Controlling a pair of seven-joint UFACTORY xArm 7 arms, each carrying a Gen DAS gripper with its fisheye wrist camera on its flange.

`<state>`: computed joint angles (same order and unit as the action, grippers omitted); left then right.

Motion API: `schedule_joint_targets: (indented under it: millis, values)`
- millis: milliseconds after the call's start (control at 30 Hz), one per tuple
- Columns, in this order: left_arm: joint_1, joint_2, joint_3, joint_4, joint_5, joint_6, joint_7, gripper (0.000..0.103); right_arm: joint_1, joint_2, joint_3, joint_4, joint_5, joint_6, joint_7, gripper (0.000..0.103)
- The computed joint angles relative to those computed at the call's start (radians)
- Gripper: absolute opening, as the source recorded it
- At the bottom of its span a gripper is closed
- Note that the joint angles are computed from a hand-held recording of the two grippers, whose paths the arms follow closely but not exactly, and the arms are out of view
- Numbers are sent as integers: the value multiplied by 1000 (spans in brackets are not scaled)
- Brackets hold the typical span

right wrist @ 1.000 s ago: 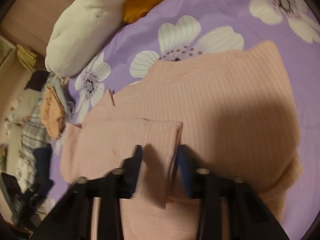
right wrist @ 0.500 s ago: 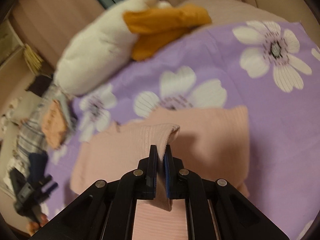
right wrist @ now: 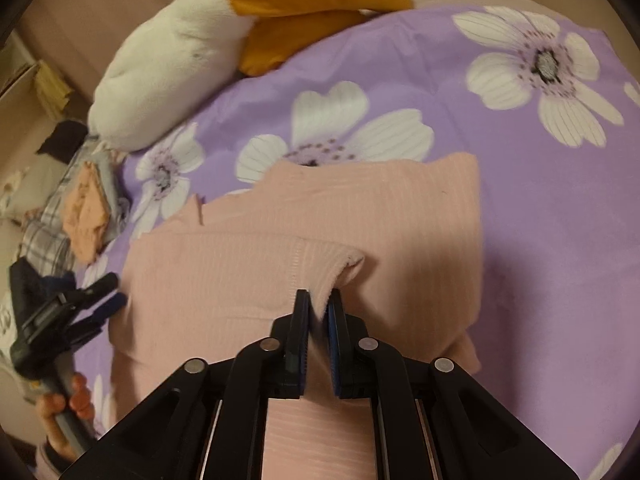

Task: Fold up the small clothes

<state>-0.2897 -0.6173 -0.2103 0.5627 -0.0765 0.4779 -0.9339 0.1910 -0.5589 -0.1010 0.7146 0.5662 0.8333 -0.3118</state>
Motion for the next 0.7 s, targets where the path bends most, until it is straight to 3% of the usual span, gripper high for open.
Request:
schedule_joint_targets:
  millis: [133, 233, 467, 600, 700]
  values:
    - [0, -63, 24, -44, -18, 19, -4, 61, 18, 34, 15, 44, 9, 21, 23, 8]
    - [23, -141, 27, -69, -13, 38, -11, 63, 66, 38, 24, 124, 75, 61, 18, 8]
    - [90, -339, 34, -97, 19, 167, -25, 63, 209, 140, 134, 494, 145, 93, 27, 8]
    - [109, -431, 47, -111, 18, 228, -18, 64, 243, 175, 167, 629, 164, 56, 30, 7]
    - [115, -449, 49, -104, 14, 254, -5, 65, 234, 153, 161, 625, 158, 22, 52, 7]
